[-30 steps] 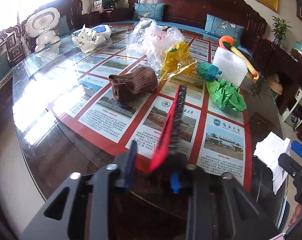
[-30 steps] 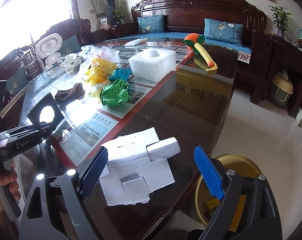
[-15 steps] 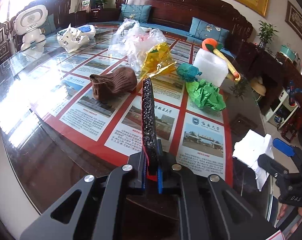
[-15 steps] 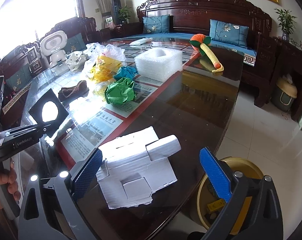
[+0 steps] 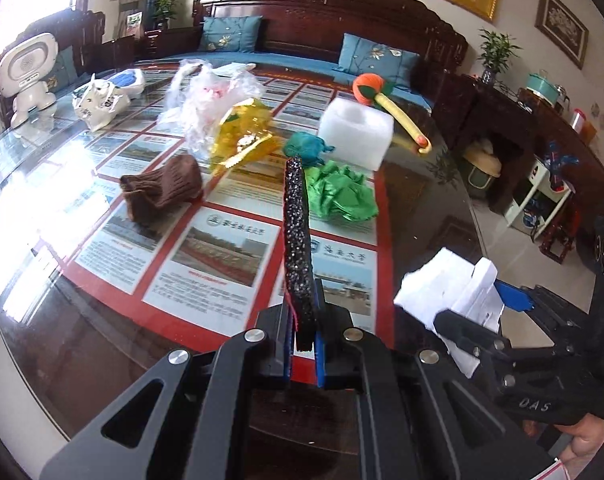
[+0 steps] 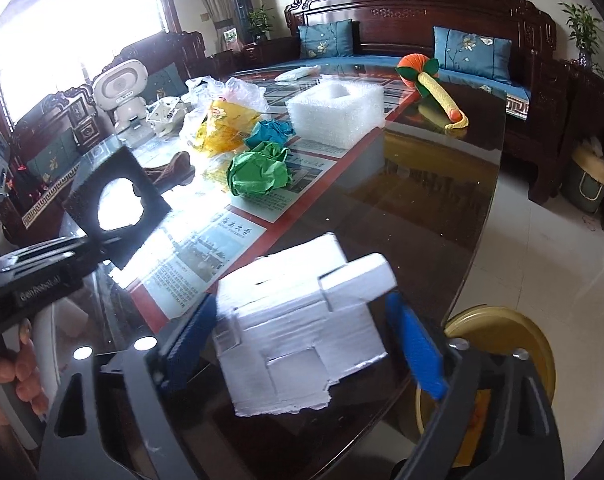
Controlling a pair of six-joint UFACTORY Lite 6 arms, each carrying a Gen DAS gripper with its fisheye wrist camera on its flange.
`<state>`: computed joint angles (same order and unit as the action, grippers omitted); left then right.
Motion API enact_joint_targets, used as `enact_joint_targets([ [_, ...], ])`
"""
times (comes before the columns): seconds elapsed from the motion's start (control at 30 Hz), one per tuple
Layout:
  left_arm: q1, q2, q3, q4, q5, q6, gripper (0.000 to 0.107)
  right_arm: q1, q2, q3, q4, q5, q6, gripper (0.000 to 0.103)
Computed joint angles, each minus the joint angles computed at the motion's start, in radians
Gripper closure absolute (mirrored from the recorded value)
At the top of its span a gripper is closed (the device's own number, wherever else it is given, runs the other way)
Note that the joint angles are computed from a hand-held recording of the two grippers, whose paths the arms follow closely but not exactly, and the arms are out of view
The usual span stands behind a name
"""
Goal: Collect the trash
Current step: 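Carry the foam square with the left tool while the right tool carries the white packaging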
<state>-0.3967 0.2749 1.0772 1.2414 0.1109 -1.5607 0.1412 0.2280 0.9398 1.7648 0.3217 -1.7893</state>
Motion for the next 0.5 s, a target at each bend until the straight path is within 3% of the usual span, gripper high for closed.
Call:
enact_joint_targets([
  [0.07, -0.019, 0.017, 0.014, -0.055, 0.006, 0.053, 0.099, -0.009, -0.014, -0.011, 0.015, 0.012, -0.014, 0.034],
  [0.23, -0.063, 0.043, 0.032, -0.071, 0.024, 0.068, 0.099, -0.046, -0.040, -0.026, -0.020, 0.087, 0.003, 0.070],
  [0.5, -0.103, 0.088, 0.078, -0.210, 0.044, 0.208, 0.099, -0.069, -0.118, -0.088, 0.029, 0.182, -0.073, 0.092],
])
